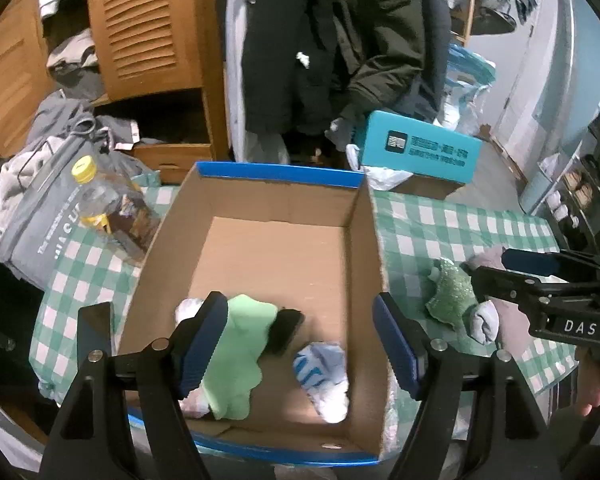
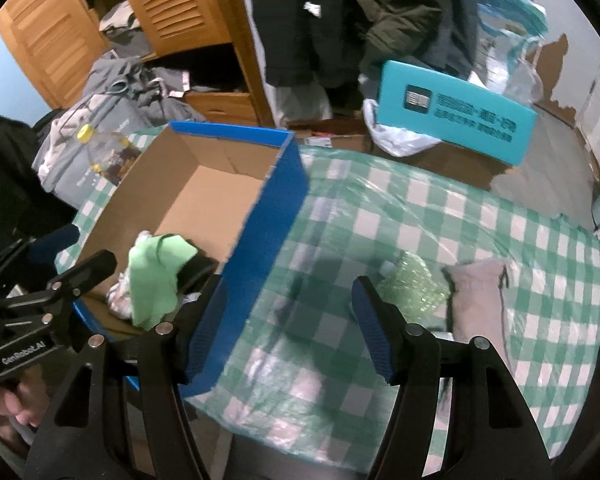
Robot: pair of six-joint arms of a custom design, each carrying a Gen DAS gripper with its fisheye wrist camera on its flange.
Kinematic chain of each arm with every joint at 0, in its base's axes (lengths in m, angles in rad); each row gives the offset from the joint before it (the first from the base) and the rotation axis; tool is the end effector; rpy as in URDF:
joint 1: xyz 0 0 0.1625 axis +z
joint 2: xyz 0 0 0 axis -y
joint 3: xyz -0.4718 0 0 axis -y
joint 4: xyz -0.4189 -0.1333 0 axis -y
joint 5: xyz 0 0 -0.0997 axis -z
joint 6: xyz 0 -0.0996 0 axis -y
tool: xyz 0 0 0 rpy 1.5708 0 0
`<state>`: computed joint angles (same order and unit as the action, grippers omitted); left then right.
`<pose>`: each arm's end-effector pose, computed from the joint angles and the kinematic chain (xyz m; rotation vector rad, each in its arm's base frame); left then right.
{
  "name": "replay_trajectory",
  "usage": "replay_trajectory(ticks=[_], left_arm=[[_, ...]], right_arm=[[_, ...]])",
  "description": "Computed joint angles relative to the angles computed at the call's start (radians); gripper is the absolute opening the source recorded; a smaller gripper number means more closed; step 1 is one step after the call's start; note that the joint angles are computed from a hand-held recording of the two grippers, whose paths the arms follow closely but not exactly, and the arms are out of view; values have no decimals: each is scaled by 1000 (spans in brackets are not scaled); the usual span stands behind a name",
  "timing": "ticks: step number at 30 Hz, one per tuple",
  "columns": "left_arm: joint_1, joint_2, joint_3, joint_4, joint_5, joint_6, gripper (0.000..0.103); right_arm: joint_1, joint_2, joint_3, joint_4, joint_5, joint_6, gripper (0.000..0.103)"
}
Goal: Organize soft objects
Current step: 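Move both open tools back over the scrubber pad and grey slipper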
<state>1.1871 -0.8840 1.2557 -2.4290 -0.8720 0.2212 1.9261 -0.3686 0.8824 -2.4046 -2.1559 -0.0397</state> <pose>-0.1214 -0.8280 0.3544 0.5088 2.3610 -0.6661 0.3954 -0.8406 0.0792 0.3809 -2.5388 0.5300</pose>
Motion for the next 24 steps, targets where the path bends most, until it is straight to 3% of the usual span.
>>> replay_trajectory(ticks=[24], left_arm=[[-58, 65, 1, 74, -15, 21, 80]], right_arm=[[-73, -168, 255, -127, -39, 51, 65]])
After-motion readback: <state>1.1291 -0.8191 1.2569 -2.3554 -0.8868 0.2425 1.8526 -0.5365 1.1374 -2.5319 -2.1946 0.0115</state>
